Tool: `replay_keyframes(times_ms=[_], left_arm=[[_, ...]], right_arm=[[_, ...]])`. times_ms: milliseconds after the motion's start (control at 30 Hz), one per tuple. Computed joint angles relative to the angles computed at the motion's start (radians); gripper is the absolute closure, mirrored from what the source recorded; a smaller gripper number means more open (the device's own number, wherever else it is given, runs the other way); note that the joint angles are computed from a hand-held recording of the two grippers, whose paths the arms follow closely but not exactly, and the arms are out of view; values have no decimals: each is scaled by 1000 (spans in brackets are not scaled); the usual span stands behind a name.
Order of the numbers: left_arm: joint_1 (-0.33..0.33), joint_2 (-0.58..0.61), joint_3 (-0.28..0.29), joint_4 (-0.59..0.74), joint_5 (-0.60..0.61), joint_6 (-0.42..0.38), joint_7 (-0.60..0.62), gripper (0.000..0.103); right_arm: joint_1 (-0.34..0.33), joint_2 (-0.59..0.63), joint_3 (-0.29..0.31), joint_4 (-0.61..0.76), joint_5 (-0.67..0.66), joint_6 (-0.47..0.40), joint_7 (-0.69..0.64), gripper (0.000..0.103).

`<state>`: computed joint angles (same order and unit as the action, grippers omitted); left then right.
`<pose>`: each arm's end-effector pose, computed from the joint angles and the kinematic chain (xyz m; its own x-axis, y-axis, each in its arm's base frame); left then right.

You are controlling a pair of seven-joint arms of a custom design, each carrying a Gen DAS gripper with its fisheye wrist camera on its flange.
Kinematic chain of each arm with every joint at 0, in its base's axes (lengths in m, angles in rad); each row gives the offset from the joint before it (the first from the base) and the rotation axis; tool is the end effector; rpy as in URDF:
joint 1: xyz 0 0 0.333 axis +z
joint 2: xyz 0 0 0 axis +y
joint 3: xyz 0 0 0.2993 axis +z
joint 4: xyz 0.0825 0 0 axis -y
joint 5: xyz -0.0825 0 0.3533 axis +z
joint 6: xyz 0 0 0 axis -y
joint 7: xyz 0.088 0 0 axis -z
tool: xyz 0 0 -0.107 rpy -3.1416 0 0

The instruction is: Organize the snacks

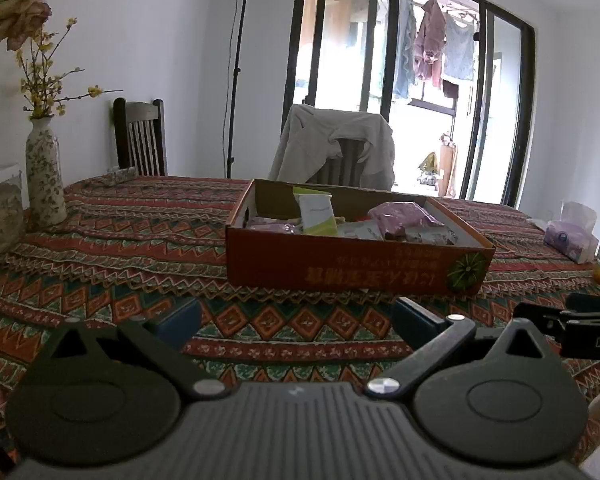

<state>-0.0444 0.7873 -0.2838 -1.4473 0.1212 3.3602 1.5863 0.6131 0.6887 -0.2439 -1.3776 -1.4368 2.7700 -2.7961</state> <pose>0.7094 -0.1827 0.3824 -0.3196 -0.9434 0.0880 -0.4062 0.0525 -0.9123 0.6387 0.3402 0.3623 -0.1175 -0.9865 -0.1141 -0.4006 0.1522 -0.9035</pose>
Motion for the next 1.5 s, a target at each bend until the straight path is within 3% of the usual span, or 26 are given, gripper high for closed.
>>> replay_keyframes(times_ms=[733, 1500], left_arm=[[46, -7, -47, -34, 40, 19, -7, 0], [47, -8, -47, -35, 43, 14, -9, 0]], right_arm=[[7, -3, 5, 0, -1, -13, -6, 0], [8, -3, 4, -1, 3, -14, -9, 0]])
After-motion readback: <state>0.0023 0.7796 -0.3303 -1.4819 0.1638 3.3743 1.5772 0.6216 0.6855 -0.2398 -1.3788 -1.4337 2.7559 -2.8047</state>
